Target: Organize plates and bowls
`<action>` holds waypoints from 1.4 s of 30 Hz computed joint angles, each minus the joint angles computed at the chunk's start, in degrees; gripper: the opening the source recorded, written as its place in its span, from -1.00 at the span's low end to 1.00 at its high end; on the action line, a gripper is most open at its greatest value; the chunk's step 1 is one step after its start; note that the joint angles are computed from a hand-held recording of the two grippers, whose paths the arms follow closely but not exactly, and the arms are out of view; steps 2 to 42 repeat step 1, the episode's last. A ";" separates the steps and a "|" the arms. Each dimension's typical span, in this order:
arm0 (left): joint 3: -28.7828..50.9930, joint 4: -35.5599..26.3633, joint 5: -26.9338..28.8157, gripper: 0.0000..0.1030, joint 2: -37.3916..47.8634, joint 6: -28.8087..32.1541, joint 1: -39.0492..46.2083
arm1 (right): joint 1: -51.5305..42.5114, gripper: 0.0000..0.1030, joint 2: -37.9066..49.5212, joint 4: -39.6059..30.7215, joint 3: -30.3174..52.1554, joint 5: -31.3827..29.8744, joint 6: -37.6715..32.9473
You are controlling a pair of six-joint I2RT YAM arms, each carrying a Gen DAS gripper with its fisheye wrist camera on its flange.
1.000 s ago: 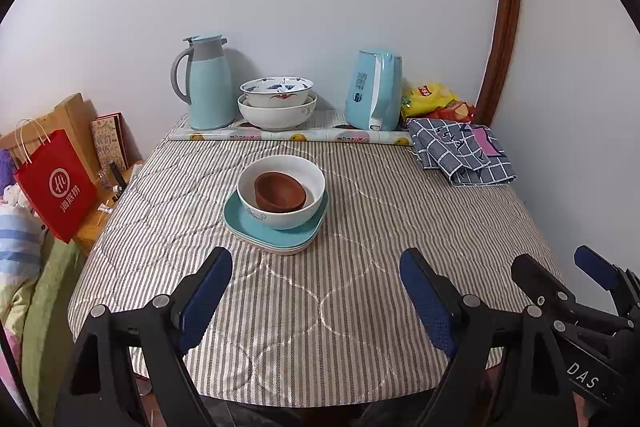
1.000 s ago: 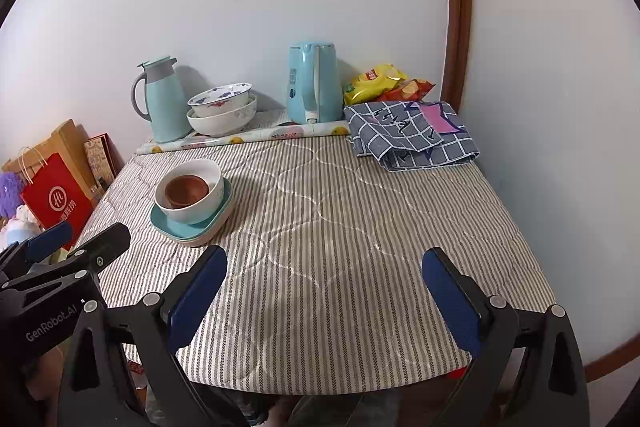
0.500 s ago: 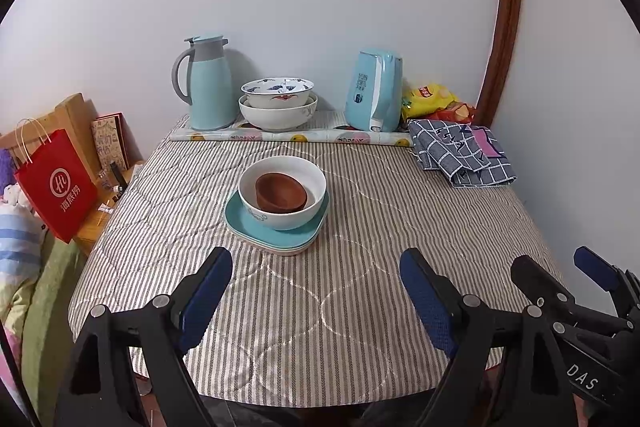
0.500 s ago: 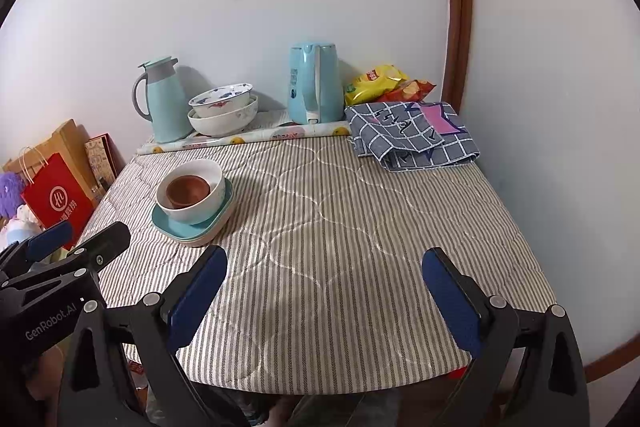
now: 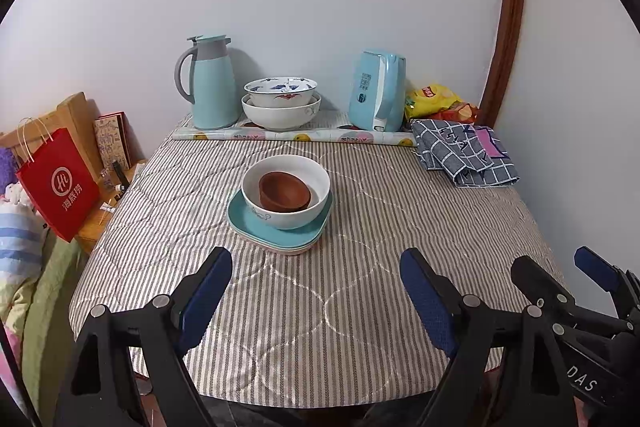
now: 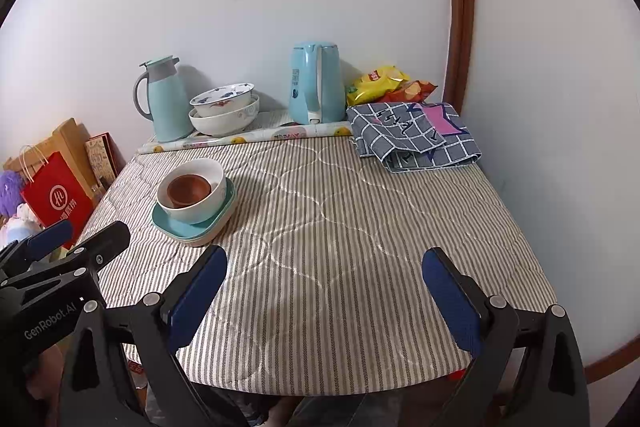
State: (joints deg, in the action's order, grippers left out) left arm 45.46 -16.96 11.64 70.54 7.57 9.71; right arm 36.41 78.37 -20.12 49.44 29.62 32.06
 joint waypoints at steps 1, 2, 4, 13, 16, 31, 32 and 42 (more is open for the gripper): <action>0.03 0.16 0.15 0.65 0.26 0.07 0.09 | -0.05 0.88 0.28 0.21 0.11 -0.15 -0.16; 0.03 0.16 0.15 0.65 0.26 0.07 0.09 | -0.05 0.88 0.28 0.21 0.11 -0.15 -0.16; 0.03 0.16 0.15 0.65 0.26 0.07 0.09 | -0.05 0.88 0.28 0.21 0.11 -0.15 -0.16; 0.03 0.16 0.15 0.65 0.26 0.07 0.09 | -0.05 0.88 0.28 0.21 0.11 -0.15 -0.16; 0.03 0.16 0.15 0.65 0.26 0.07 0.09 | -0.05 0.88 0.28 0.21 0.11 -0.15 -0.16; 0.03 0.16 0.15 0.65 0.26 0.07 0.09 | -0.05 0.88 0.28 0.21 0.11 -0.15 -0.16; 0.03 0.16 0.15 0.65 0.26 0.07 0.09 | -0.05 0.88 0.28 0.21 0.11 -0.15 -0.16; 0.03 0.16 0.15 0.65 0.26 0.07 0.09 | -0.05 0.88 0.28 0.21 0.11 -0.15 -0.16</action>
